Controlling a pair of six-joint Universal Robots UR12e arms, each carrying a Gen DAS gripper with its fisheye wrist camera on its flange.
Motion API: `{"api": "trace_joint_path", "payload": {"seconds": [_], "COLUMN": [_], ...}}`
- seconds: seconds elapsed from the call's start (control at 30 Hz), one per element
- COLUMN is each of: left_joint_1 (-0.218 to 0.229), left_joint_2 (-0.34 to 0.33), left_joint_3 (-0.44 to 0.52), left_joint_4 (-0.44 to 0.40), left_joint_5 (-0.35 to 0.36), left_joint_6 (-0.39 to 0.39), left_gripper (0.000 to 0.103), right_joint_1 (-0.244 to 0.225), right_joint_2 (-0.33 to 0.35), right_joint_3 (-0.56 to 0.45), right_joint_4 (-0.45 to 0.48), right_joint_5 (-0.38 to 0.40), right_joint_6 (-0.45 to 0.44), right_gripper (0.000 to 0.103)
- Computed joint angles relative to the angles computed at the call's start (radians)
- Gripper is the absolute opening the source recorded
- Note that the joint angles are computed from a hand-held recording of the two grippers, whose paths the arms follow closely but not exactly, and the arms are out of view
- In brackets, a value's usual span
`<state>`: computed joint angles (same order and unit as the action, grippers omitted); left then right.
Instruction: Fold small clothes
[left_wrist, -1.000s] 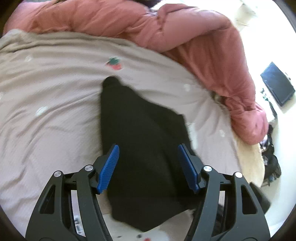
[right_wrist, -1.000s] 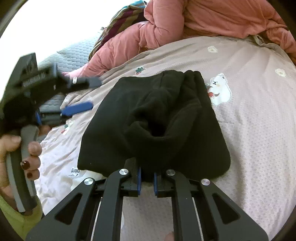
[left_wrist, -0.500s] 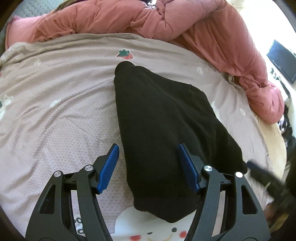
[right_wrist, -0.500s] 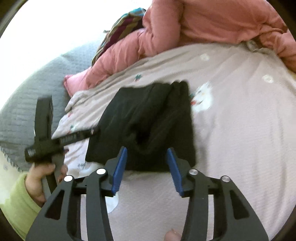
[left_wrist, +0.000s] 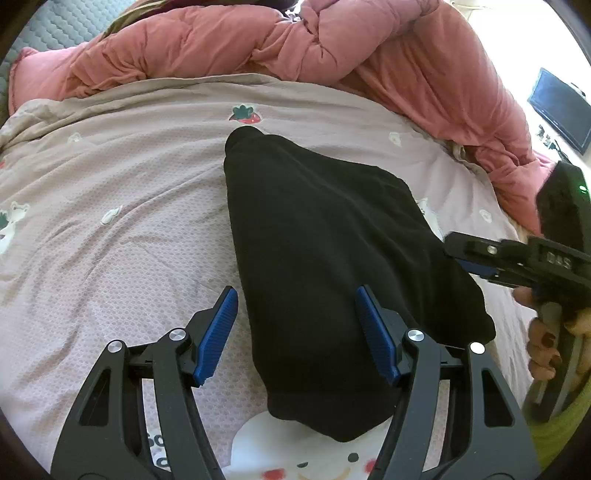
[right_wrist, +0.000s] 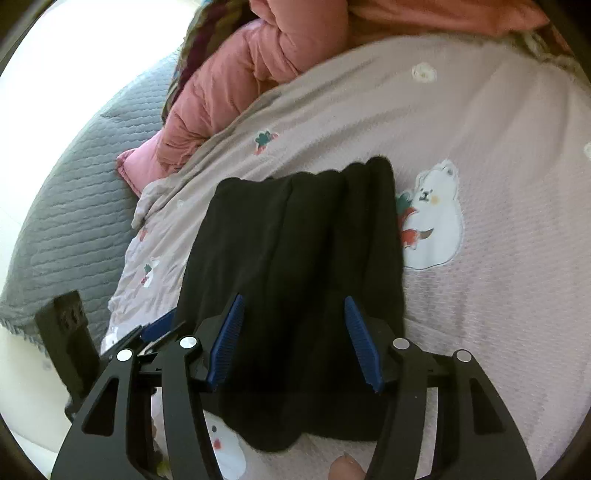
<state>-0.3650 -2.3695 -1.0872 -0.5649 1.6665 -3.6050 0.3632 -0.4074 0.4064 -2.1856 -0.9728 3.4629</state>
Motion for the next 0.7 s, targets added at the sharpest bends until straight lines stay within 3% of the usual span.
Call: {"api": "trace_joint_path", "payload": {"seconds": [0.3, 0.47, 0.63, 0.7], "left_joint_1": [0.002, 0.001, 0.000, -0.001], "left_joint_2": [0.004, 0.007, 0.010, 0.011], "left_joint_3": [-0.009, -0.012, -0.017, -0.017], "left_joint_4": [0.016, 0.018, 0.021, 0.021], "left_joint_5": [-0.016, -0.018, -0.019, -0.018], "left_joint_6": [-0.013, -0.012, -0.017, -0.015], "left_gripper": [0.058, 0.058, 0.058, 0.058], "right_joint_1": [-0.006, -0.004, -0.003, 0.000], "right_joint_2": [0.100, 0.055, 0.072, 0.063], "right_joint_3": [-0.179, -0.094, -0.126, -0.116], "right_joint_4": [0.082, 0.023, 0.054, 0.068], "right_joint_5": [0.039, 0.004, 0.004, -0.023], "right_joint_6": [0.065, 0.080, 0.088, 0.069], "right_gripper": [0.057, 0.057, 0.057, 0.068]}}
